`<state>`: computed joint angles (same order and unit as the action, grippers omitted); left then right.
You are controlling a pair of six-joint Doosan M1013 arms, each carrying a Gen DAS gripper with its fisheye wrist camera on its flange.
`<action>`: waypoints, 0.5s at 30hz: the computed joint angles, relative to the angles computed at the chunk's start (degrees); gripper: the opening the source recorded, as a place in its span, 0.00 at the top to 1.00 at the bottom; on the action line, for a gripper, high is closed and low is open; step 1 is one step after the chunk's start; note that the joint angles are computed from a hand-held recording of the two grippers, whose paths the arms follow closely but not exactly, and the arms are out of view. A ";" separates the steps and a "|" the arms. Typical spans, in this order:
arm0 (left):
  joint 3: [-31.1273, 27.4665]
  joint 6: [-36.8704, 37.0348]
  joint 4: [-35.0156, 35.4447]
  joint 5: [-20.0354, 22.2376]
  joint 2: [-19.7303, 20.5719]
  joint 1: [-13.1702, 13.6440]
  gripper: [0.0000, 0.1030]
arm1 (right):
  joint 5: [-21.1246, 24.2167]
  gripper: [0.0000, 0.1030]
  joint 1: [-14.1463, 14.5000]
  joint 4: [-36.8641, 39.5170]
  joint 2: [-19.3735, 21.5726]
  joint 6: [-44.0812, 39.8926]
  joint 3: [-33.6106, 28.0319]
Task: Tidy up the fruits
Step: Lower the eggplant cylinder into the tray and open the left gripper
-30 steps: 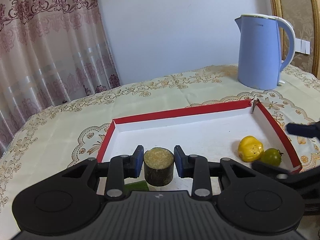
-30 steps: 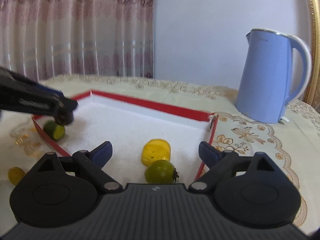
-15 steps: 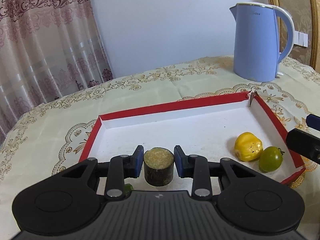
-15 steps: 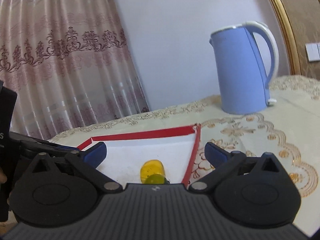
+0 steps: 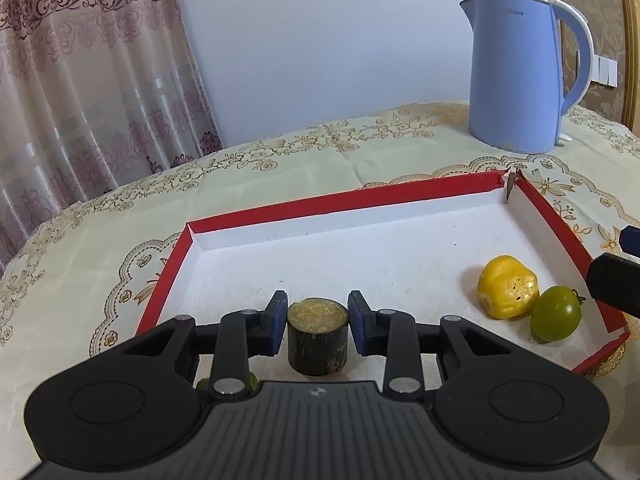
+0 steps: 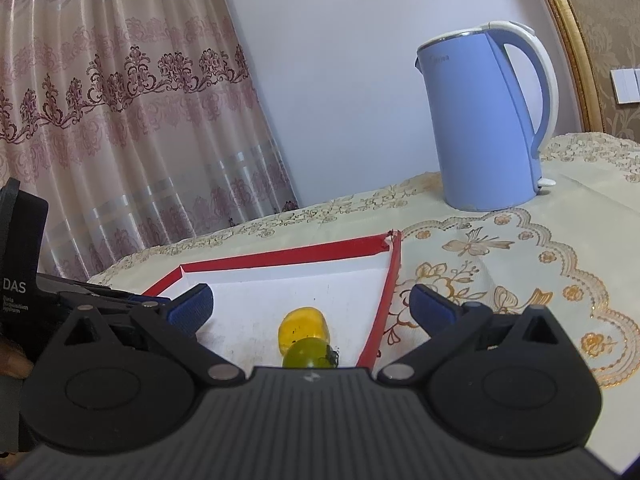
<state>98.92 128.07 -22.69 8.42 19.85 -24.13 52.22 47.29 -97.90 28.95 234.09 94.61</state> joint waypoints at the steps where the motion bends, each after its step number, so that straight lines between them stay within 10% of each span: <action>1: -0.04 0.31 -0.35 -0.07 0.04 -0.01 0.69 | -0.13 0.00 -0.05 0.02 -0.02 0.11 0.02; 15: -0.07 4.54 -5.07 0.93 0.30 0.50 0.61 | -0.85 0.00 -0.19 -0.21 -0.14 0.83 0.26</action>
<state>98.85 132.61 -27.77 9.35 20.14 -23.63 51.38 47.10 -98.11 28.80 234.92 94.87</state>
